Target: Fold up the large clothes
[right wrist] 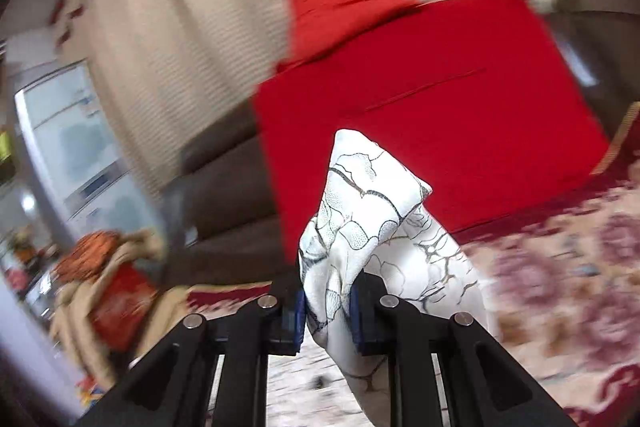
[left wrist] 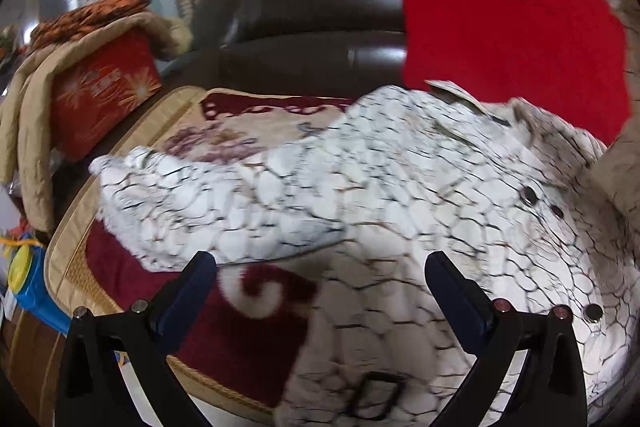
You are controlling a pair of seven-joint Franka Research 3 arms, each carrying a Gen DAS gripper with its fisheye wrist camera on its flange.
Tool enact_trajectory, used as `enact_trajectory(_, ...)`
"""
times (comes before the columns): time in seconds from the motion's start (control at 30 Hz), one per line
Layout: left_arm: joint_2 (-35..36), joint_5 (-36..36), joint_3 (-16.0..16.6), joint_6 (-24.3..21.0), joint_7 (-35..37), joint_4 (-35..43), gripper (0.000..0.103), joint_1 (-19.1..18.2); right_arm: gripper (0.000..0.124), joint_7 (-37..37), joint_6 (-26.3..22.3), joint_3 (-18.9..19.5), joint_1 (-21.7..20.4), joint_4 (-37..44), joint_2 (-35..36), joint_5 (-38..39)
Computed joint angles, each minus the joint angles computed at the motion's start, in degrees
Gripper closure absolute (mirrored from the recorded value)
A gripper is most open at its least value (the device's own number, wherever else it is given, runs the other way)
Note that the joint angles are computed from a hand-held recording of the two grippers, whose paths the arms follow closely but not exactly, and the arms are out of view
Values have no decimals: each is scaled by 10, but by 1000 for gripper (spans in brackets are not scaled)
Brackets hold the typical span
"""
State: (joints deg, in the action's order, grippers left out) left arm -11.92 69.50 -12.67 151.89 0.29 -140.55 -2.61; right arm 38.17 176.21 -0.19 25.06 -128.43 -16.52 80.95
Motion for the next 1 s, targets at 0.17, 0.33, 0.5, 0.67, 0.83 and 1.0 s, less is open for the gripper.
enact_trajectory(0.17,-21,1,10,9,-26,-22,0,16,95,92,-118,23,5,26,60,-74)
enact_trajectory(0.33,-19,-2,9,17,-31,-22,0,25,41,-16,-185,29,3,28,85,17)
enact_trajectory(0.5,-7,5,7,25,-28,-12,0,26,41,-56,-139,39,-23,16,84,51)
enact_trajectory(0.67,13,10,4,22,-22,7,0,18,43,21,-73,38,-43,-15,92,-28)
enact_trajectory(0.83,27,54,1,19,-57,26,0,9,58,-39,-44,22,-52,-46,96,35)
enact_trajectory(1.0,62,75,4,19,-55,62,0,-8,62,-63,-62,6,-87,-54,93,88)
